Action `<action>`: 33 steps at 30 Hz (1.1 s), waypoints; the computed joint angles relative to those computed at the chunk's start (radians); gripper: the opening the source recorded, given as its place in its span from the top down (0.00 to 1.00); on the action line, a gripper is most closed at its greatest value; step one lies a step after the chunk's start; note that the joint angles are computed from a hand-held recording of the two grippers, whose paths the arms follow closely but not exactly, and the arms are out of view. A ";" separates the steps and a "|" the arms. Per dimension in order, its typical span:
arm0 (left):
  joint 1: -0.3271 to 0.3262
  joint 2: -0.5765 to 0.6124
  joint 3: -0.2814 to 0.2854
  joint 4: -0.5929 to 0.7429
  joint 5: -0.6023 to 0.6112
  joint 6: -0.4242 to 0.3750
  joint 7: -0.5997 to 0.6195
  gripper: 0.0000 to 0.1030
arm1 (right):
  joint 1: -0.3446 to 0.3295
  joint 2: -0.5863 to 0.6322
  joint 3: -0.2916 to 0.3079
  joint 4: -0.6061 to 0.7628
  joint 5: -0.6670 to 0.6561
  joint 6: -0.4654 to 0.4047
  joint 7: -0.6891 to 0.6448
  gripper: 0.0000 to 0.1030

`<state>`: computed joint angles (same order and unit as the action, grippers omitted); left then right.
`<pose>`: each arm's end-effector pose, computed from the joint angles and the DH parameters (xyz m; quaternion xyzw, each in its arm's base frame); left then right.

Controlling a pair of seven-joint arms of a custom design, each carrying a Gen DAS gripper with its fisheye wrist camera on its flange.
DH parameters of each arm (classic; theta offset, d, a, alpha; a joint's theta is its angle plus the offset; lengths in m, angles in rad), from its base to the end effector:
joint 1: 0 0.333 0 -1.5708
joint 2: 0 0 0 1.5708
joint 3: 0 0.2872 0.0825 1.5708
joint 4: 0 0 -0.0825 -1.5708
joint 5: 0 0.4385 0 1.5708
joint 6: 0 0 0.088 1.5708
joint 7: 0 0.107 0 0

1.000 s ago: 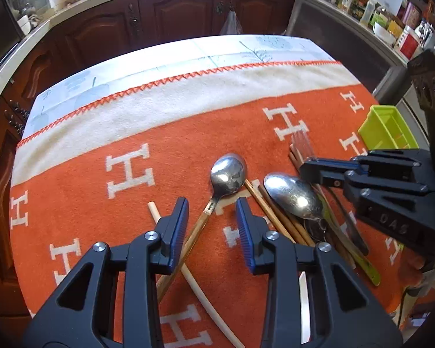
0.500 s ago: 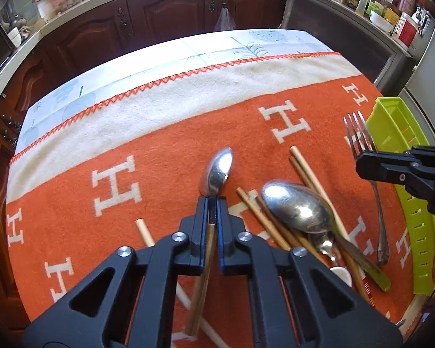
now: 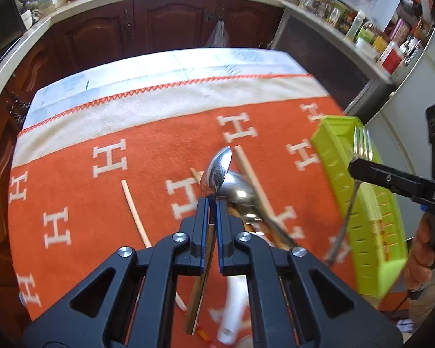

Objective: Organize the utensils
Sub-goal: 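Lift the spoon and fork with both tools and carry them over the green tray, then lower the spoon and fork into the green tray and open both tools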

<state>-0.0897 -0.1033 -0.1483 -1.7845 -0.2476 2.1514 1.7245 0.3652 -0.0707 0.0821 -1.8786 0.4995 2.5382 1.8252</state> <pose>0.6039 -0.1607 0.6057 -0.5708 0.7804 -0.2436 0.0763 0.5828 0.2748 0.5800 -0.6107 0.6832 0.0365 0.3988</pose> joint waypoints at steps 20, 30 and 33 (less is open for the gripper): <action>-0.162 -0.052 -0.115 0.029 -0.019 -0.035 -0.337 0.97 | -0.033 -0.537 -0.033 -0.304 -0.389 -0.285 0.226 0.98; -0.213 0.052 -0.123 0.052 0.016 -0.046 -0.466 0.97 | -0.026 -0.491 -0.070 -0.335 -0.398 -0.339 0.193 0.98; -0.211 0.057 -0.114 0.050 0.012 -0.048 -0.465 0.97 | -0.038 -0.459 -0.071 -0.323 -0.403 -0.339 0.180 0.93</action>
<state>-0.3011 -0.0466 -0.2628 -1.7342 -0.2357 2.1035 1.2591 0.3271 -0.5293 0.0110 -2.2018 0.0961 2.1997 2.0051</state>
